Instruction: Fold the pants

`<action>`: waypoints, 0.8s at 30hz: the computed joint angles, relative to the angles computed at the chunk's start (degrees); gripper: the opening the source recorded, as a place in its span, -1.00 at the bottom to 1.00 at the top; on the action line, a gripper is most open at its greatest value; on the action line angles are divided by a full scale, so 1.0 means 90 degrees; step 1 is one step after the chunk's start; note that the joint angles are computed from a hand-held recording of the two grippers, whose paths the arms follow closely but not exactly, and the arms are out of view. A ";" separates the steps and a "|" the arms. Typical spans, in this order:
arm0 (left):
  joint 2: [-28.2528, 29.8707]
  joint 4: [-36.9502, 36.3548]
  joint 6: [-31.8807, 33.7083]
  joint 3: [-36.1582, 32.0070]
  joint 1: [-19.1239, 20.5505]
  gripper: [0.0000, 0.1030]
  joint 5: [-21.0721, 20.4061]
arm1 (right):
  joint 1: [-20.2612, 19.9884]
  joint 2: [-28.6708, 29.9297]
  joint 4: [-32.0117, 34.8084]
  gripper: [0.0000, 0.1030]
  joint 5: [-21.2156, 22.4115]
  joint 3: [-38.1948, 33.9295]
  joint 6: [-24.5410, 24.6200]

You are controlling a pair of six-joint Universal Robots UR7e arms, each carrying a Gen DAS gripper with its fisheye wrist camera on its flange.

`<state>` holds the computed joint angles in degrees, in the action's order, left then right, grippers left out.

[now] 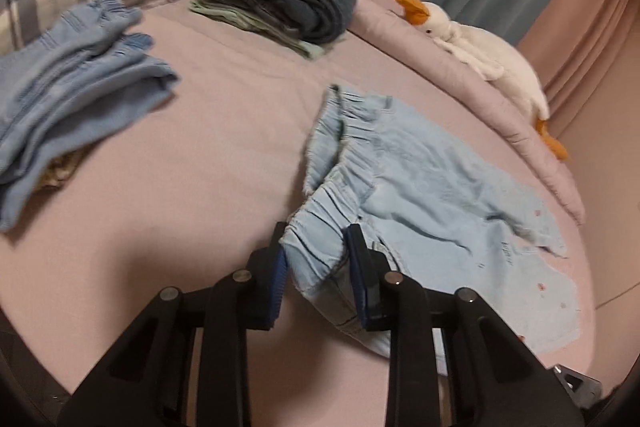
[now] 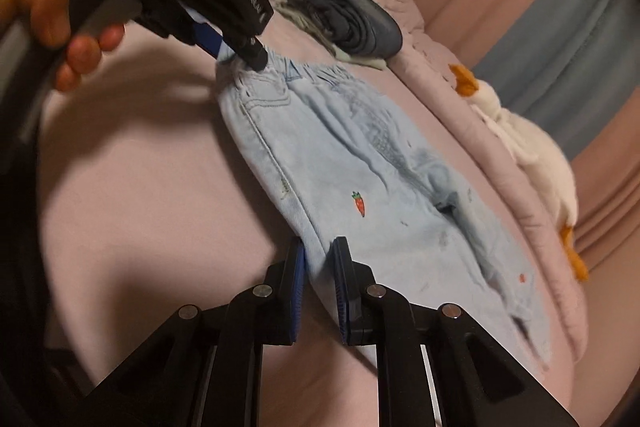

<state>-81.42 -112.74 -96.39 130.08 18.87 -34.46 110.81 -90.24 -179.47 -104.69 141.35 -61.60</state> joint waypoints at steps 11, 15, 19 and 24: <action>-0.0040 0.2404 -0.0664 -0.0645 -0.0206 0.17 -0.0006 | -0.0745 -0.0890 0.2327 0.00 0.1001 -0.0444 0.1127; 0.0244 0.1051 0.0634 -0.0585 -0.0187 0.23 0.0213 | -0.2280 -0.1633 0.3028 0.18 0.1830 -0.0958 0.2615; 0.0973 -0.0664 0.2259 -0.0674 0.0046 0.23 0.0087 | -0.4097 -0.1981 0.3216 0.18 0.2029 -0.1332 0.4609; 0.1594 -0.1385 0.3187 -0.0901 0.0377 0.23 0.0001 | -0.6174 -0.2292 0.2962 0.18 0.2771 -0.1499 0.6276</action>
<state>-67.08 -125.20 -67.70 121.97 22.26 -34.46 55.24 -110.86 -152.81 -79.75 127.86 -5.12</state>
